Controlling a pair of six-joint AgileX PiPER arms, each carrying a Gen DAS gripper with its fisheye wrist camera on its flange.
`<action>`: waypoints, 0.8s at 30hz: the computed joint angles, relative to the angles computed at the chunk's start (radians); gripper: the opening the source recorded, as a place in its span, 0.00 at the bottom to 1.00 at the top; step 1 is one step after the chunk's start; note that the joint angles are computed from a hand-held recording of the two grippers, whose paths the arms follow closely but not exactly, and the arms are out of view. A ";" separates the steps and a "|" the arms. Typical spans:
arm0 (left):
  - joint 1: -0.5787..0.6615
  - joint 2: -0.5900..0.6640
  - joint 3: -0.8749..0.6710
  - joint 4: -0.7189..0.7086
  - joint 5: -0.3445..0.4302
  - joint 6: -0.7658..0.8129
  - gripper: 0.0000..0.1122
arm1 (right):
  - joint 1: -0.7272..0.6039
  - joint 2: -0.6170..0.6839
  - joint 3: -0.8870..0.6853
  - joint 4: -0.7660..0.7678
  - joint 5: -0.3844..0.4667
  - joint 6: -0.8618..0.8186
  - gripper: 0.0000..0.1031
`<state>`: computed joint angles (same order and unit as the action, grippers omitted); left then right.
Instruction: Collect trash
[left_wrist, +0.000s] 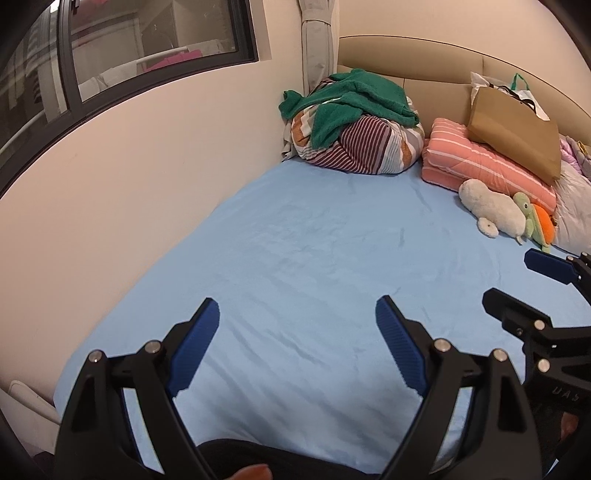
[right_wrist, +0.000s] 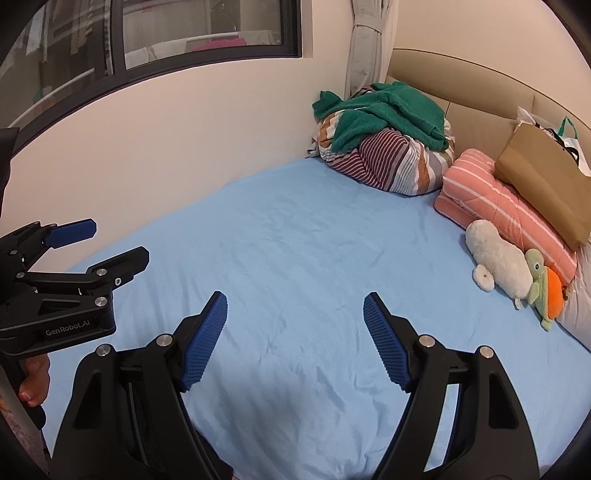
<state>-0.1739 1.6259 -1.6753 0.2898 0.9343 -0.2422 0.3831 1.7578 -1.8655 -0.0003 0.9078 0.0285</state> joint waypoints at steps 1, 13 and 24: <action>0.002 0.002 -0.001 0.000 0.000 0.002 0.77 | -0.001 0.004 -0.006 0.005 0.003 -0.004 0.71; 0.036 0.016 -0.004 -0.052 -0.017 0.052 0.77 | 0.013 0.025 -0.035 0.004 0.019 -0.001 0.71; 0.057 0.018 -0.001 -0.072 -0.018 0.065 0.77 | 0.011 0.036 -0.049 0.026 0.031 -0.018 0.71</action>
<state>-0.1173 1.6444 -1.6761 0.2179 0.9165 -0.1769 0.3936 1.7939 -1.9150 0.0254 0.9390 0.0100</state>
